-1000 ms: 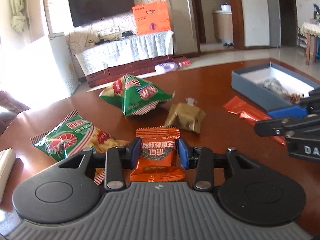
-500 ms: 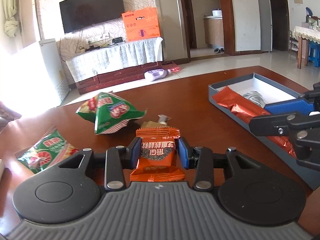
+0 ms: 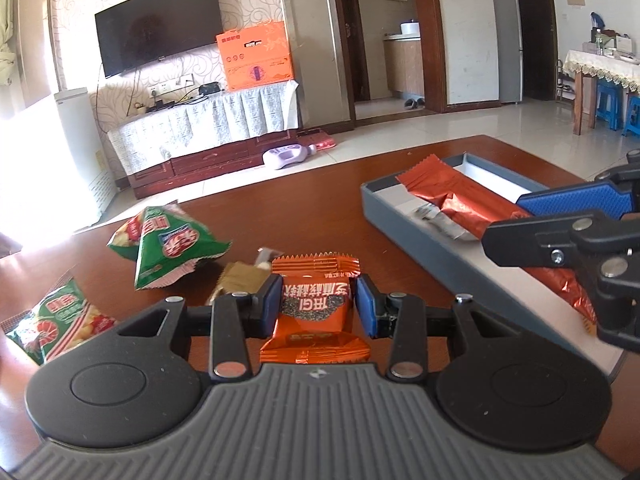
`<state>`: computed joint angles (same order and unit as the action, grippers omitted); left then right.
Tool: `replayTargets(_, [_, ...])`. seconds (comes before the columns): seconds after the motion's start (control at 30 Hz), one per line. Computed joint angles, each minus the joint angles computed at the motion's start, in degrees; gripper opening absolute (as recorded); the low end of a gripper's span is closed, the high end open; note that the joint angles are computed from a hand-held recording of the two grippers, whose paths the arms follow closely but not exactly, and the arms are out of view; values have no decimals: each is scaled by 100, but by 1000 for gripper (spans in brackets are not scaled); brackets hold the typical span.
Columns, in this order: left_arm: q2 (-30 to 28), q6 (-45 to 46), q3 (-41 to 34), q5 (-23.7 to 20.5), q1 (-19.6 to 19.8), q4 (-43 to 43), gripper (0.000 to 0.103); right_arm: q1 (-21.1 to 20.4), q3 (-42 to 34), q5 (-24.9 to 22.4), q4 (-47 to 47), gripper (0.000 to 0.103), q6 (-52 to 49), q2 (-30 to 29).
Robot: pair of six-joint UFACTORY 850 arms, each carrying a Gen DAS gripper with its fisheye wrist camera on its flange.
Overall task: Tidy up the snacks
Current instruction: 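Carry the orange wafer packet and orange bar over the grey box with both grippers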
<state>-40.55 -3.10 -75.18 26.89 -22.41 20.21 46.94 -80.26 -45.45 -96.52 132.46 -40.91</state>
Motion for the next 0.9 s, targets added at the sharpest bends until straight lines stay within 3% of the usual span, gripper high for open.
replayTargets(0.5, [-82,76,-225,53,-314,-2,46,-43,677,-383,-244,24,775,382])
replayTargets(0.9, [-275,-16,-547,90,-508,33,46,-16,790,-761,-166,24,958,407])
